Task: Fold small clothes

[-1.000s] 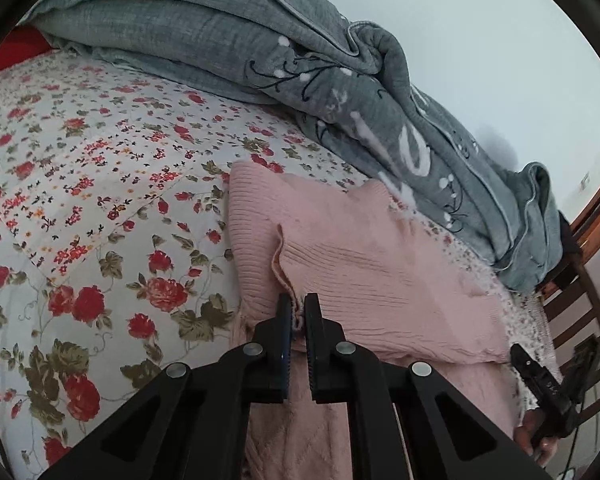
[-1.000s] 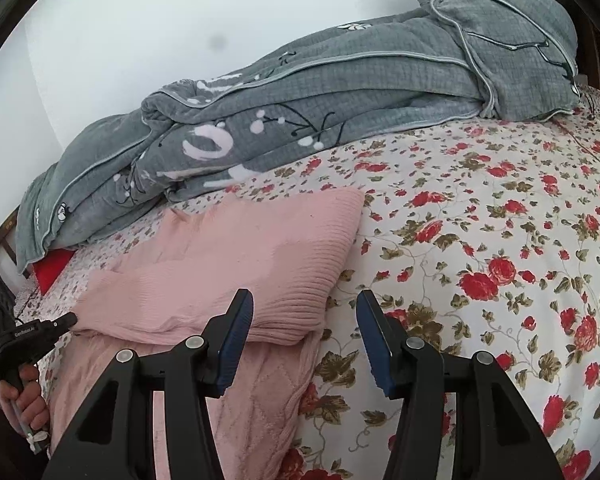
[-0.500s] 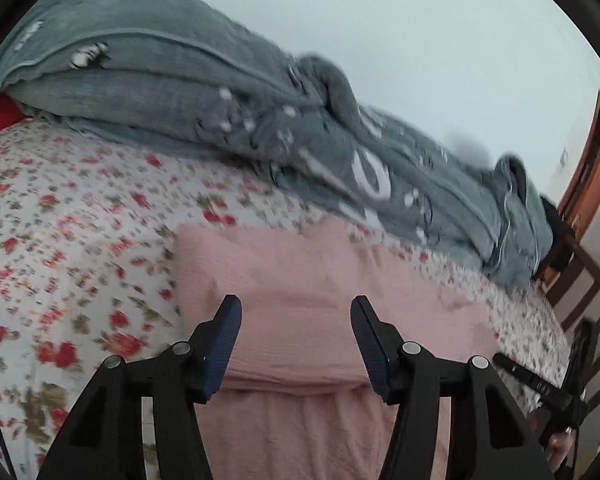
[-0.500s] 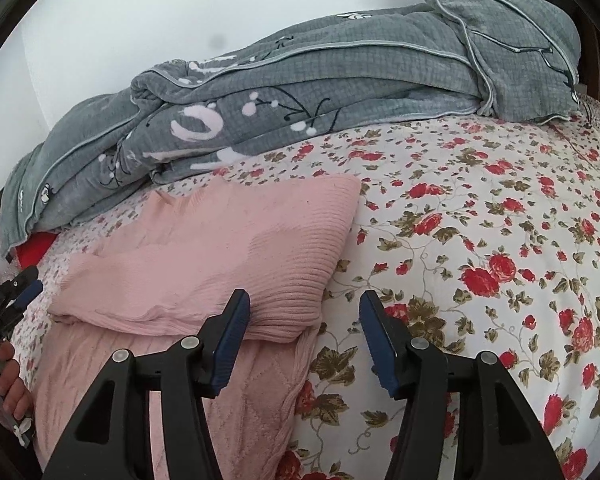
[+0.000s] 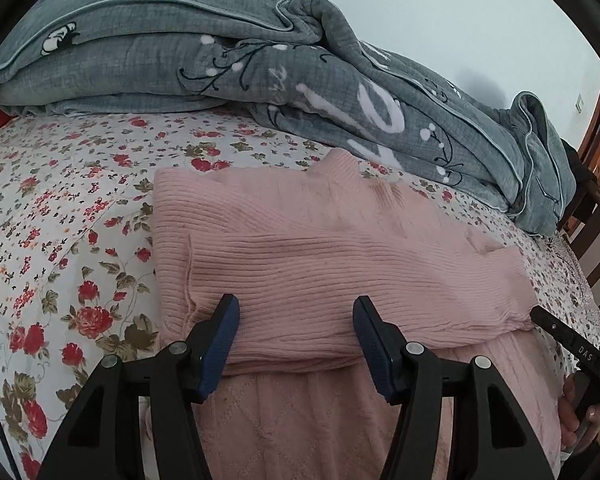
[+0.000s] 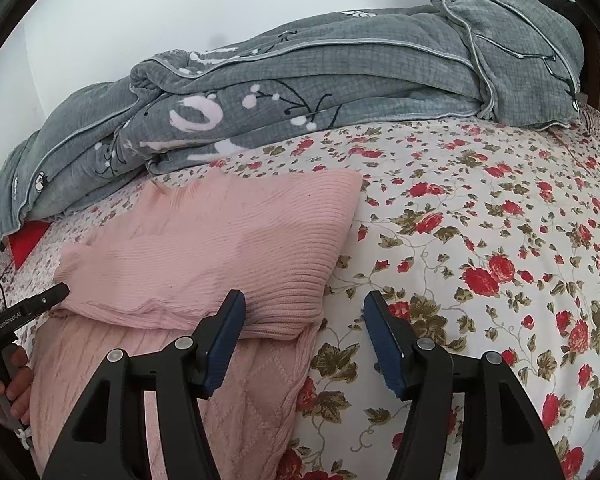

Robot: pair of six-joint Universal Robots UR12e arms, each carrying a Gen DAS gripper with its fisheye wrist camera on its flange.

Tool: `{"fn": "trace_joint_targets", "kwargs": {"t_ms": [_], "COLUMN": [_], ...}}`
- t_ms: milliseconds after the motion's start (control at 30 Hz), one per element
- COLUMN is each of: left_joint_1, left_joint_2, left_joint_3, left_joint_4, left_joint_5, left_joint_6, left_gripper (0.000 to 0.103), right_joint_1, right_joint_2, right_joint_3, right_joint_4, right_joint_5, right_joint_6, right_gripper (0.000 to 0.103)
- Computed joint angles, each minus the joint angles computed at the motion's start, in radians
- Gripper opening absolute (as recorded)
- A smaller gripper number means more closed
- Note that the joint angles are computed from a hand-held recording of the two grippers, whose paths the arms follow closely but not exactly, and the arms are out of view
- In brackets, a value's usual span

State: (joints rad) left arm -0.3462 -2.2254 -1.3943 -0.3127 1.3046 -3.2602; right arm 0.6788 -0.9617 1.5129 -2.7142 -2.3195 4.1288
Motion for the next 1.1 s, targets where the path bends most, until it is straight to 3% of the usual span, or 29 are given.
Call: {"fn": "trace_joint_targets", "kwargs": {"t_ms": [1100], "left_joint_1": [-0.007], "left_joint_2": [-0.003], "left_joint_3": [0.007], "left_joint_4": [-0.003], "left_joint_5": [0.015], "left_joint_6": [0.021], "left_gripper": [0.064], "right_joint_1": [0.000], "right_joint_2": [0.001], "right_joint_3": [-0.004], "right_joint_4": [0.006], "right_joint_5": [-0.001], "right_joint_6": [0.003], "right_gripper": [0.064]}}
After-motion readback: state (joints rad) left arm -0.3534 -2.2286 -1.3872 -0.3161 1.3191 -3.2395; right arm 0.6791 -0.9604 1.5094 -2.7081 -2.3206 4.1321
